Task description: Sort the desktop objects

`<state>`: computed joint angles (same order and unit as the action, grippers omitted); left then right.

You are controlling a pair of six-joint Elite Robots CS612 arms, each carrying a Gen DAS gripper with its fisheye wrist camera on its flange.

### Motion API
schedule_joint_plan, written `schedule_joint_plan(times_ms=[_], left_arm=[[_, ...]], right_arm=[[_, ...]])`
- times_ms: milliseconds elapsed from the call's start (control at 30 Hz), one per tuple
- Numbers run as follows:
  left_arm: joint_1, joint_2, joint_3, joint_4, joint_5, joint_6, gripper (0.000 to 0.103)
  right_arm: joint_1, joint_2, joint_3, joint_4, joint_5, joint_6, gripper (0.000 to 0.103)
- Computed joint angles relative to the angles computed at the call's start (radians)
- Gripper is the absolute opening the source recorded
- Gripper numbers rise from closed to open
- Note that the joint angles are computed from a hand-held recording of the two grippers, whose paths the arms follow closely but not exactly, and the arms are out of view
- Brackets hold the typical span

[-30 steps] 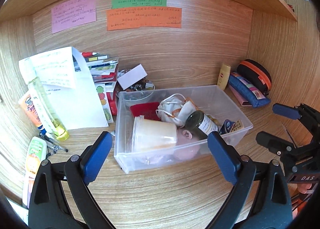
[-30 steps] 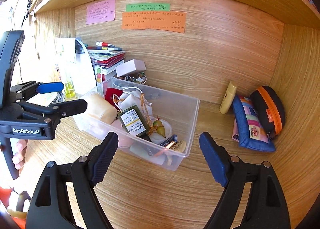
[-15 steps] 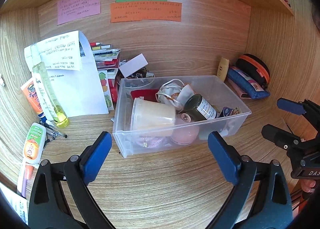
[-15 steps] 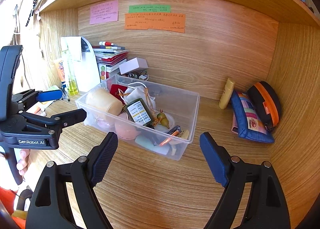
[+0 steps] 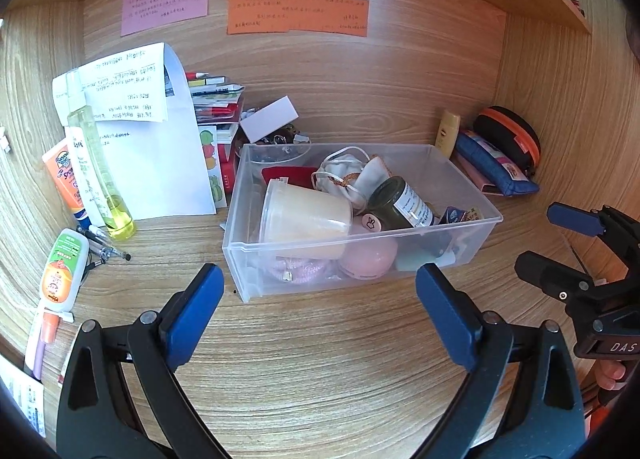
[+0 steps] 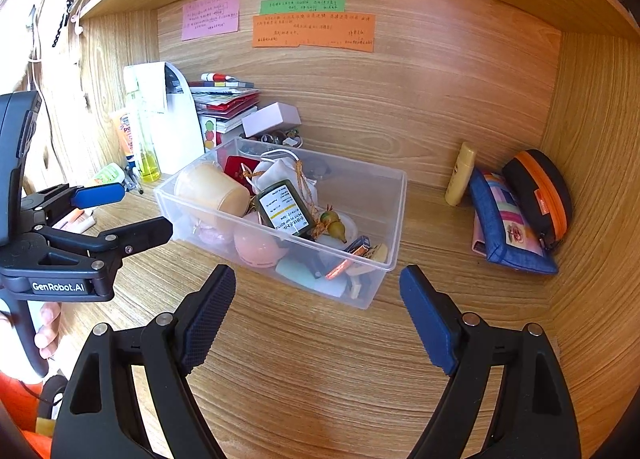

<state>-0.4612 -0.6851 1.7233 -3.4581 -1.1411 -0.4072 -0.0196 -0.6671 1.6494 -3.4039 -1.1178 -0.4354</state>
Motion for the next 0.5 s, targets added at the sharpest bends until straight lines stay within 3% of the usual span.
schedule_joint_plan(times_ms=[500], left_arm=[[0.001, -0.003, 0.002, -0.002, -0.011, -0.005, 0.099]], right_arm=[[-0.001, 0.001, -0.007, 0.009, 0.005, 0.001, 0.082]])
